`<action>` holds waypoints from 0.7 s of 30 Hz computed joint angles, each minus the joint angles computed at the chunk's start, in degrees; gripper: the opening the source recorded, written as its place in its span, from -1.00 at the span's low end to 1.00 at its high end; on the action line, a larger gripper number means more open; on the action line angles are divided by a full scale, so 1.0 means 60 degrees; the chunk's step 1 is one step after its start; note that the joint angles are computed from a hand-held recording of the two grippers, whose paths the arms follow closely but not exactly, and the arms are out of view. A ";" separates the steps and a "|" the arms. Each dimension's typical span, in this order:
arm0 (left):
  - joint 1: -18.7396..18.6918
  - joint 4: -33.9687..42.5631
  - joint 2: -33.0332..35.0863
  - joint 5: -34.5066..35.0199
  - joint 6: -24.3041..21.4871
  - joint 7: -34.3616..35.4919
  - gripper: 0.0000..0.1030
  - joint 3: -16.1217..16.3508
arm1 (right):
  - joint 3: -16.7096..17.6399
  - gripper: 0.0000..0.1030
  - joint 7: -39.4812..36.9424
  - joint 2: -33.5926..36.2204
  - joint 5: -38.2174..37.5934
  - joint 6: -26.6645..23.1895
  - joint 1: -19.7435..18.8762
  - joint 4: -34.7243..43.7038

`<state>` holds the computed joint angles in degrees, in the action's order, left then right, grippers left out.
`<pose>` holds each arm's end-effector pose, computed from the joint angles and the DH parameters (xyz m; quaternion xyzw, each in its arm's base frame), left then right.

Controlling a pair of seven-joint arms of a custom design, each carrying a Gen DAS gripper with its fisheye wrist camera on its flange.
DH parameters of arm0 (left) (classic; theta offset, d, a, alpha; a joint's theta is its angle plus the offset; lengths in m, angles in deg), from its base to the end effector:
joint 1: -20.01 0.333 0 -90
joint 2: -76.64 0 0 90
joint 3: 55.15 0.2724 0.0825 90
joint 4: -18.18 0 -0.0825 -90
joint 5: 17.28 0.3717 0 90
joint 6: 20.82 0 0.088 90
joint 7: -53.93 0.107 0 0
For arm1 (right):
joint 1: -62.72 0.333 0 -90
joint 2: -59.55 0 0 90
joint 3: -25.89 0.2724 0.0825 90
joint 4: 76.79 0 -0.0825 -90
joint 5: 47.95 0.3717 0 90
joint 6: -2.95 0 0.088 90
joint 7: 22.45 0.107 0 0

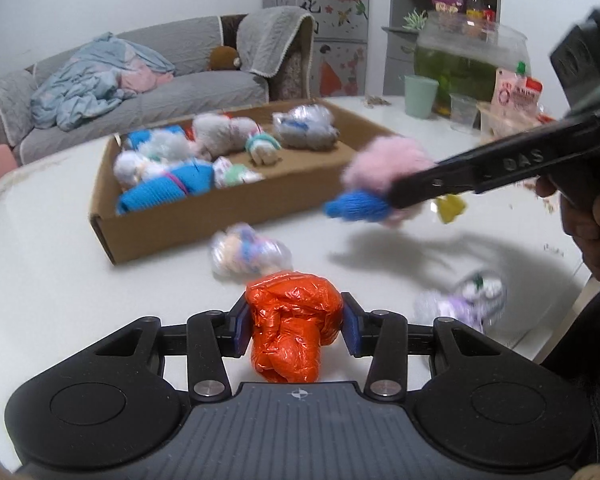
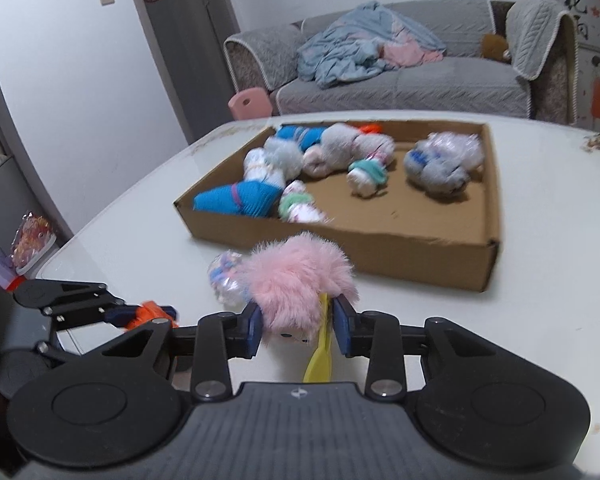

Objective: Organize objects
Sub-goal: 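Grasp the orange bag bundle with the left tool while the right tool grasps the pink pom-pom sock, then carry both items into the box and open both tools to release them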

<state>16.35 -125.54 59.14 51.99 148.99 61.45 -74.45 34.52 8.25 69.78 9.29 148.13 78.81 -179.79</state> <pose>0.3981 -0.2376 0.3984 -0.5981 0.6742 -0.3152 0.2972 0.5807 0.2514 0.4677 -0.8212 0.3499 -0.0336 0.4496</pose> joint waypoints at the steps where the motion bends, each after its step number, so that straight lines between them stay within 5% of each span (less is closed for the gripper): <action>1: -0.0033 0.0044 -0.0072 -0.0097 -0.0077 0.0245 -0.02 0.0068 | -0.0029 -0.37 0.0003 -0.0019 0.0003 0.0027 -0.0031 0.0052; 9: 0.0331 0.1415 0.0580 -0.0918 0.0241 0.1641 -0.01 0.0435 | -0.0120 -0.37 0.0448 0.0619 -0.0769 0.0336 -0.0173 0.1411; 21: -0.0512 0.4367 0.3797 -0.4319 0.0501 0.5504 -0.01 0.1346 | 0.0282 -0.37 0.1093 0.2458 -0.2134 -0.0190 -0.0413 0.4003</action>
<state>13.28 -99.34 81.93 26.08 152.00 94.47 -66.37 36.22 14.81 84.53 -3.51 146.99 76.34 -155.77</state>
